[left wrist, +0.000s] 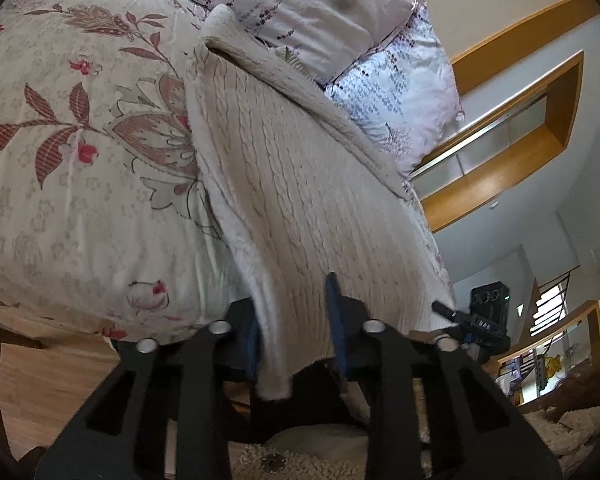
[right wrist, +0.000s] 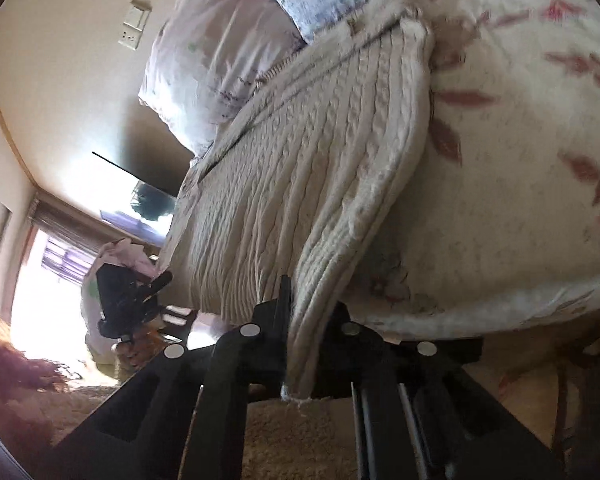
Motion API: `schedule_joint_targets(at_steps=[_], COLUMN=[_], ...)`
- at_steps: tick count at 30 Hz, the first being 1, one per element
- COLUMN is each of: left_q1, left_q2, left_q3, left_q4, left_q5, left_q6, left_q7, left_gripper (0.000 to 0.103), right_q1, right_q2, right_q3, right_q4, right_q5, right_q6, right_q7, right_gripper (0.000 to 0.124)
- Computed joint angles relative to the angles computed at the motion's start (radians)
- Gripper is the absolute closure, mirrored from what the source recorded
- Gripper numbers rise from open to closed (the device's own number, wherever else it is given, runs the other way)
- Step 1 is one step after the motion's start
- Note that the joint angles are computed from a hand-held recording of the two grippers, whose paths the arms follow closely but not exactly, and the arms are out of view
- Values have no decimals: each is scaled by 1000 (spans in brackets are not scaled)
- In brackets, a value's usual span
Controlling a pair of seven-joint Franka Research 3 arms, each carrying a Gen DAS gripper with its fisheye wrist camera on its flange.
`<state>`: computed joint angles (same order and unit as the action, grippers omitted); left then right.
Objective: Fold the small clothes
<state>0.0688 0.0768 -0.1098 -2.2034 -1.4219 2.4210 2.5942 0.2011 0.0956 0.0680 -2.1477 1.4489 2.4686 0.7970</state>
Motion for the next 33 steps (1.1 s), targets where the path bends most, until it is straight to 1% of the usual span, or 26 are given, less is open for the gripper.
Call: schedule_joint_targets(at_steps=[1,2,5,9,11,15,16,17,18,19,20,21,23,24,25,26,27,28,29,31,33], left_q1=[-4,-7,-10,-18,-21,-41,-46,-55,-57,-58,-63,-61,-72,-87,-97,-109,-127,-137,-142,-162,-176], left_q2=[-2,-4,-11,-5,1,20,29,46,61,76,103,120,172,210,240,272,320,354,381,470,570], left_q3=[-2,-4,-4,-6,-8,-27,-32,-39,-44,-49,-53,-59,-56,-42,-31,-17,7,21,29,64,99], left_q4=[-1,-1,6,44,66,131,150,185,212,238,280,306,377,431,472,519,591,640,678,805,947], left_q5=[12,17,5,4,5,-2,6,30,56,95,161,207,337,424,484,545,615,662,699,785,859], left_q6=[18,32,58,132,175,328,365,416,440,461,487,502,532,536,535,529,516,507,501,464,398], left_q7=[-5,-4,16,21,18,54,56,46,33,5,-45,-79,-180,-252,-304,-360,-429,-476,-513,-620,-738], left_gripper=[91,95,96,96,97,97,97,97,97,97,97,97,97,97,97,97,97,97,97,97,97], right_q1=[2,6,26,44,57,87,95,98,101,103,104,113,139,163,206,234,272,297,314,329,318], right_q2=[-7,-12,-11,2,15,64,82,98,113,133,151,179,215,236,269,287,330,363,385,458,522], right_q3=[2,3,12,22,28,42,47,49,50,47,48,36,2,-30,-92,-131,-193,-239,-269,-326,-347], right_q4=[0,3,37,85,113,188,219,245,271,298,319,345,377,397,431,451,500,536,559,644,724], right_q5=[16,29,58,126,162,161,178,191,194,155,104,-16,-171,-249,-348,-410,-487,-541,-580,-650,-696], right_q6=[25,52,171,305,388,559,609,634,656,670,685,700,712,713,704,697,677,660,648,597,539], right_q7=[-22,-43,-107,-212,-275,-354,-400,-431,-450,-426,-383,-271,-117,-35,73,142,232,297,347,449,527], right_gripper=[116,116,116,116,116,116,116,116,116,116,116,116,116,116,116,116,116,116,116,116,116])
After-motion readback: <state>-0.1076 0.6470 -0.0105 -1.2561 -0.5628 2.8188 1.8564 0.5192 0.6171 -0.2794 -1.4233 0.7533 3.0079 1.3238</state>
